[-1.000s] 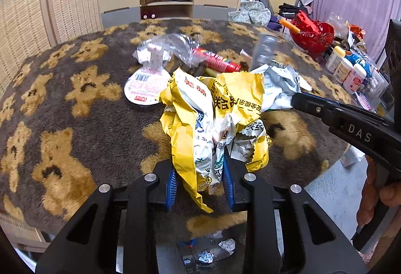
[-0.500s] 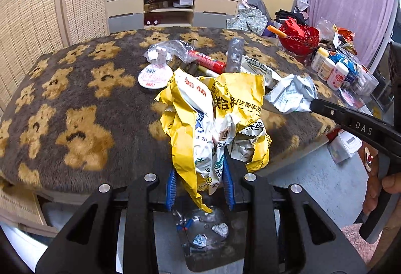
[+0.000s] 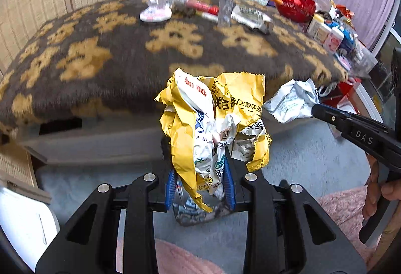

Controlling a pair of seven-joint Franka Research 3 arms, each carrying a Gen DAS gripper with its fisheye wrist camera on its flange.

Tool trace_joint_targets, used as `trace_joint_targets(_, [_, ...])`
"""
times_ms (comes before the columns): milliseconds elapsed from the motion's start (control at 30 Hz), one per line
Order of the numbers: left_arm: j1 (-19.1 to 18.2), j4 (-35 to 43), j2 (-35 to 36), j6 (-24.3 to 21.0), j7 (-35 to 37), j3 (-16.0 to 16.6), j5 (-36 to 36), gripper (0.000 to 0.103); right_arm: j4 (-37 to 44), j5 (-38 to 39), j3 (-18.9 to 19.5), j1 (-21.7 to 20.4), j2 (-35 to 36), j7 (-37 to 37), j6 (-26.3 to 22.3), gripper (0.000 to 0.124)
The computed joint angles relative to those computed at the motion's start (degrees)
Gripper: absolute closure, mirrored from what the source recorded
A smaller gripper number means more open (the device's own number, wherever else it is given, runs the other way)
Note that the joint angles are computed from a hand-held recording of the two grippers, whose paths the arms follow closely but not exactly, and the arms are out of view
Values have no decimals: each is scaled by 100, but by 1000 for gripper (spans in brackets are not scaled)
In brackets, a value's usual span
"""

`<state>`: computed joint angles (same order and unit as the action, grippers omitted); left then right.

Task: Collect trash
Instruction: 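Carry both wrappers over the grey bin and open both tools to drop them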

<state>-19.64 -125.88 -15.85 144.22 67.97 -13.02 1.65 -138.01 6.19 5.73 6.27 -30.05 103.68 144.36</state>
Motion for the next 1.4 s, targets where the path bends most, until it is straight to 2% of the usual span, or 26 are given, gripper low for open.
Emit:
trace_joint_targets(167, [-77,-376,-12,-1,13,17,-167,73,-358,79,26,47,-93,86,-28,112])
trace_joint_targets(400, [-112,-629,201,45,37,8,-303,72,-468,113,52,129,222,190,-48,112])
trace_joint_targets(833, [-6,-502,863,-4,224,-30,-526,70,-258,31,-3,304,979,307,-73,112])
trace_joint_targets(967, [28,-492,884,-8,246,-46,-593,67,-161,57,-36,380,1145,244,-113,109])
trace_joint_targets(1033, [47,-509,853,-6,243,-40,-630,60,-154,243,-102,466,1201,154,-27,108])
trace_joint_targets(1133, [79,-528,810,-5,222,-19,-661,55,-135,634,-215,604,1246,-91,27,104])
trace_joint_targets(1200, [98,-534,792,-7,162,-24,-615,50,-136,731,-218,612,1229,-156,42,94])
trace_joint_targets(1233, [106,-542,764,-4,136,-22,-602,48,-149,731,-203,597,1214,-150,73,74])
trace_joint_targets(1267, [110,-553,726,-2,117,-18,-595,45,-171,736,-189,581,1190,-128,130,61])
trace_joint_targets(1333, [113,-606,621,13,113,-2,-589,39,-225,694,-146,537,1110,-39,215,60])
trace_joint_targets(1400, [117,-623,529,6,48,-7,-515,26,-252,616,-117,487,1054,31,232,54])
